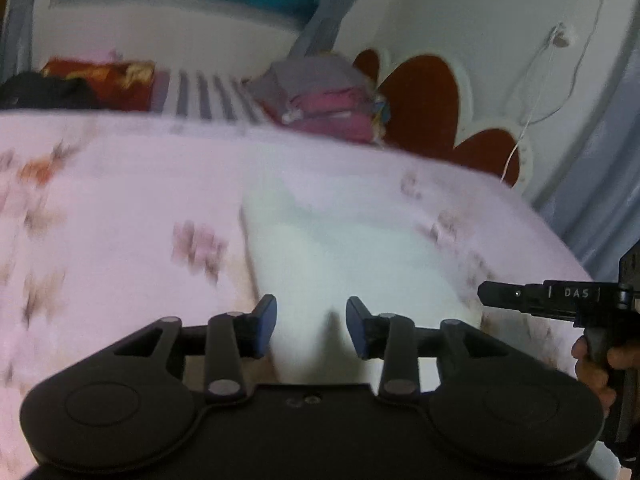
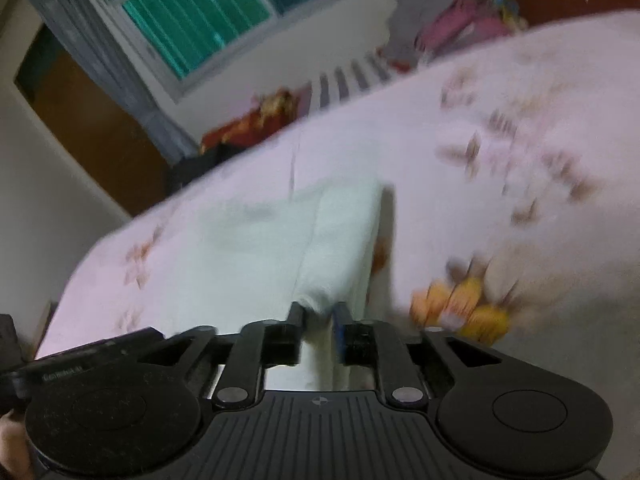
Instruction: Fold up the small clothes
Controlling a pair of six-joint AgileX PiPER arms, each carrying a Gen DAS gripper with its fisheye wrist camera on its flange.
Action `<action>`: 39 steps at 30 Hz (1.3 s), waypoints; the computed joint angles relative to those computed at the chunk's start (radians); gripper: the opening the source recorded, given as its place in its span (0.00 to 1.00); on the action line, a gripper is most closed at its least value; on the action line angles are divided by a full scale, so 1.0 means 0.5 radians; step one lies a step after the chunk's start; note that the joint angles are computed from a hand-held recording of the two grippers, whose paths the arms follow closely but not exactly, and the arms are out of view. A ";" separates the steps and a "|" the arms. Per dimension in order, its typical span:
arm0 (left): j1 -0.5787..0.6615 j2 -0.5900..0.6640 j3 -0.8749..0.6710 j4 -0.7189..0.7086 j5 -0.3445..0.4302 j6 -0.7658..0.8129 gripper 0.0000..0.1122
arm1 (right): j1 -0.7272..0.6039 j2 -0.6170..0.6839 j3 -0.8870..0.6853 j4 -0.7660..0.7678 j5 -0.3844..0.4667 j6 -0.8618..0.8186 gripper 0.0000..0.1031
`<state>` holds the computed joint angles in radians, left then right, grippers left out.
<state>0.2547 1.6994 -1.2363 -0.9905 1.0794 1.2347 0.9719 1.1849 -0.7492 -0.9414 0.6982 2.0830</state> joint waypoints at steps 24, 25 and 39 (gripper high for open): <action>-0.386 0.236 -0.101 0.074 -0.351 0.150 0.28 | -0.354 0.660 -0.479 0.338 -0.103 -1.157 0.17; -0.404 0.206 -0.103 0.125 -0.361 0.130 0.28 | -0.344 0.653 -0.443 0.268 -0.118 -1.084 0.17; -0.224 0.063 0.128 0.023 -0.085 0.191 0.29 | 0.006 0.627 -0.465 0.207 0.271 -0.831 0.17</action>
